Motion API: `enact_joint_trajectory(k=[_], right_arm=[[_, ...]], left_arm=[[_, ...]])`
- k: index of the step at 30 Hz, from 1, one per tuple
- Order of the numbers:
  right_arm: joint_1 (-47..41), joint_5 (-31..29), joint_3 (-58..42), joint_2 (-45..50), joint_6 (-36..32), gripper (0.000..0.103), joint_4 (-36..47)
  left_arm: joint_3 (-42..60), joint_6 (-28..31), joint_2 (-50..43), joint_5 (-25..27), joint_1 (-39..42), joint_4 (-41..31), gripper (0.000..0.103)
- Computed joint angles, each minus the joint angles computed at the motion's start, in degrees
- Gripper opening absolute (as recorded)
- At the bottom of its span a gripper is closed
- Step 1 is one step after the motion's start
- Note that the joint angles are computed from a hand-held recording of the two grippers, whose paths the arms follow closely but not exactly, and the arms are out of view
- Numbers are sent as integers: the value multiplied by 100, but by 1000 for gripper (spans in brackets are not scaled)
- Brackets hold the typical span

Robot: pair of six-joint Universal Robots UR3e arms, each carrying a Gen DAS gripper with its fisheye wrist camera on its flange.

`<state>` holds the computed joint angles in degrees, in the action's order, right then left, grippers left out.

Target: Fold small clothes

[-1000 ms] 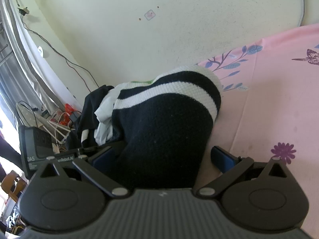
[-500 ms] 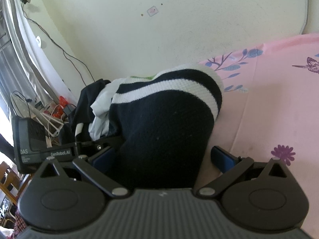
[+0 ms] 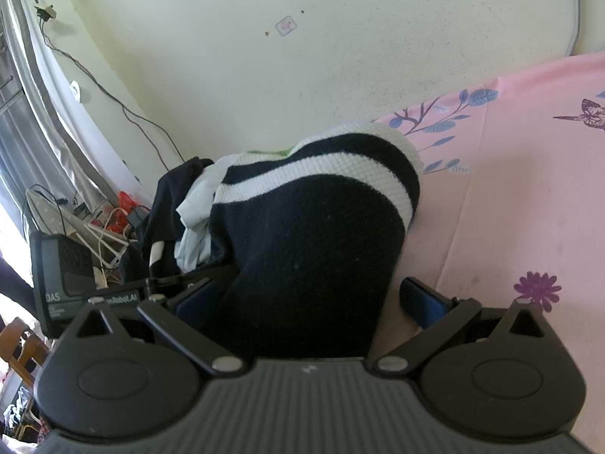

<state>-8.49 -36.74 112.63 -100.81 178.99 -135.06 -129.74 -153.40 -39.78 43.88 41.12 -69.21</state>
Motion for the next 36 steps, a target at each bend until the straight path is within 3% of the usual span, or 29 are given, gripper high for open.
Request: enact_joint_trajectory(k=[14, 19, 23, 24, 30, 36], right_arm=[[-103, 151, 147, -32, 86, 97, -114], [-109, 165, 154, -28, 100, 97, -129], [-111, 166, 158, -30, 99, 97, -128], [-111, 166, 158, -30, 99, 97, -128], [-115, 171, 169, -38, 98, 97, -131], [-115, 169, 181, -40, 107, 97, -154]], left_arm=[[27, 83, 44, -62, 65, -165, 103], [338, 993, 219, -612, 666, -1651, 103], [827, 2255, 102, -1127, 1256, -3636, 103], [870, 2382, 70, -1150, 1281, -3791, 103], [485, 1469, 185, -818, 695, -2282, 103], [499, 1490, 165, -801, 678, -2274, 103]])
